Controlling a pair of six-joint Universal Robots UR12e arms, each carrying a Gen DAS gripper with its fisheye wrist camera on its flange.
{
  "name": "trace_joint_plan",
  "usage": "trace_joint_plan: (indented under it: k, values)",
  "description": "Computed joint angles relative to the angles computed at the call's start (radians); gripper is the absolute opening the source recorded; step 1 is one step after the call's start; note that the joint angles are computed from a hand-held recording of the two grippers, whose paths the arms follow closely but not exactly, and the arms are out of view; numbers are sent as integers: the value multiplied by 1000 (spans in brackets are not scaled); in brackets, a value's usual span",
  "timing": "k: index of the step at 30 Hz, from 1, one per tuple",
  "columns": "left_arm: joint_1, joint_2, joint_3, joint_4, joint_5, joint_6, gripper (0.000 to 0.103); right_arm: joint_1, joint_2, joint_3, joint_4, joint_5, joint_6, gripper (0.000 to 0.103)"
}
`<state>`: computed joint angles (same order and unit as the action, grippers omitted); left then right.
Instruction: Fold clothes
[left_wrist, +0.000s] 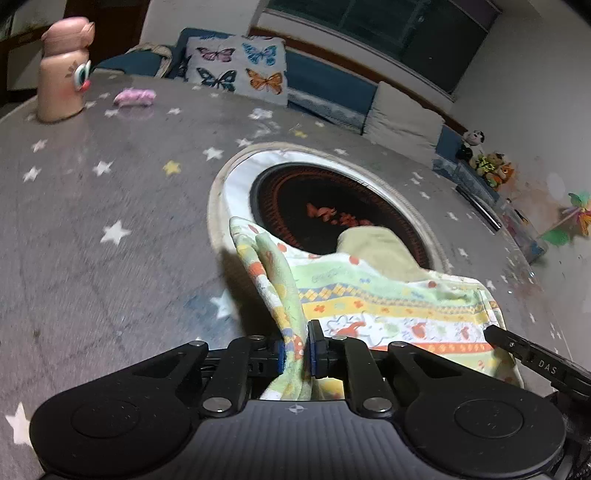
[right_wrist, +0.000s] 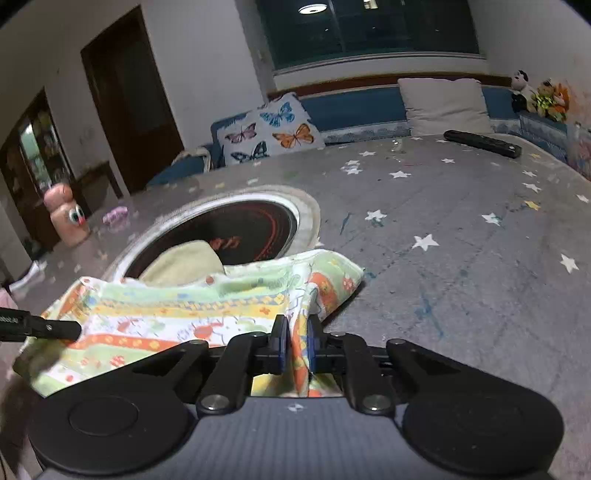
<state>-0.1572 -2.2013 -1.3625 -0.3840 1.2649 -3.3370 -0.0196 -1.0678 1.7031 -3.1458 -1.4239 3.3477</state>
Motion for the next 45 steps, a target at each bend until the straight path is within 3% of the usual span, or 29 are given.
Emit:
trace_joint_plan:
  k: [6,13,20,33,45]
  values:
    - [-21,-8,39,8,-27,56,11,-7,-35,53,-89,-19,27,9]
    - [-69,-41,116,-16,-52,131,11,-30,-77,90,-132,-101,28,8]
    - [-118,-98,234,-90,-31,184,11,-61,-103,107,-162,-175,13,8]
    - [-182,-185,416,-164,7,248,11,-104,-104,88,-176,-249,-22,8]
    - [-212,-248,532,-222,30,278,11,-119,-92,75,-169,-293,-29,8]
